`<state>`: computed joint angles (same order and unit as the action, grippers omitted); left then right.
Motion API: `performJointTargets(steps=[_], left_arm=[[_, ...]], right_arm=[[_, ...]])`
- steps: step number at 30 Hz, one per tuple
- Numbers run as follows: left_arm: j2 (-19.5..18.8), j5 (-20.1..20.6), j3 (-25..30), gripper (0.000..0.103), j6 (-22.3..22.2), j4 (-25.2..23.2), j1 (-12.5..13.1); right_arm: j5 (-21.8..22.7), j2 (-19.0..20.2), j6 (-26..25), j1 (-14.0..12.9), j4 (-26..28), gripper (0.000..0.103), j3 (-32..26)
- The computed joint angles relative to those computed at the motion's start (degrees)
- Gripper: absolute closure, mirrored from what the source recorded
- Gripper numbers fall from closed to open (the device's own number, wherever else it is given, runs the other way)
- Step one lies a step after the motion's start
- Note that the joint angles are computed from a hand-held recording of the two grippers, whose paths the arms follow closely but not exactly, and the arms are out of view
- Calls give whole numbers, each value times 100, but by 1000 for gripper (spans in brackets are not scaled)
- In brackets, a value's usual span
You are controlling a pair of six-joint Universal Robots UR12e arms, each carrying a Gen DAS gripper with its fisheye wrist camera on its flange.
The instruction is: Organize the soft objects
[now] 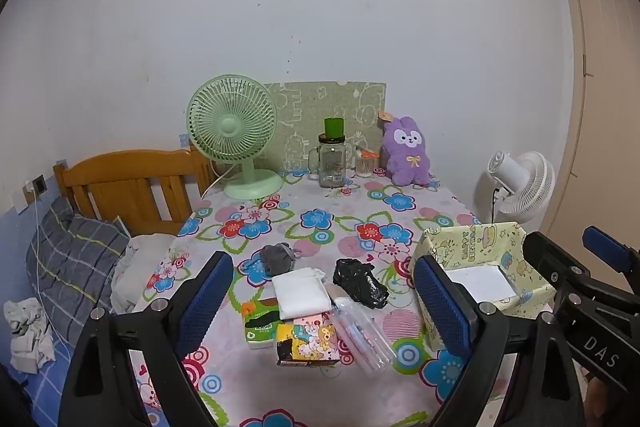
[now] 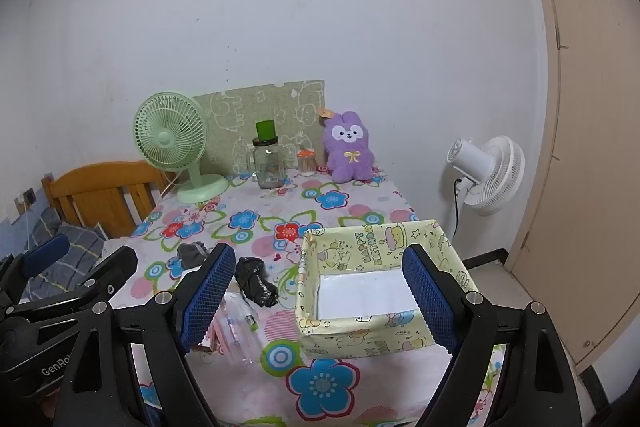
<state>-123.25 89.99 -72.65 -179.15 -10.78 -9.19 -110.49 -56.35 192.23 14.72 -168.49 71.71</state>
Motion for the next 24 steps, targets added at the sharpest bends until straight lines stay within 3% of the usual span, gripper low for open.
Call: performJointTargets(steps=[24], left_arm=[[-40, 36, 119, 11, -2, -84, -18]], right_arm=[[11, -5, 2, -6, 29, 15, -36]])
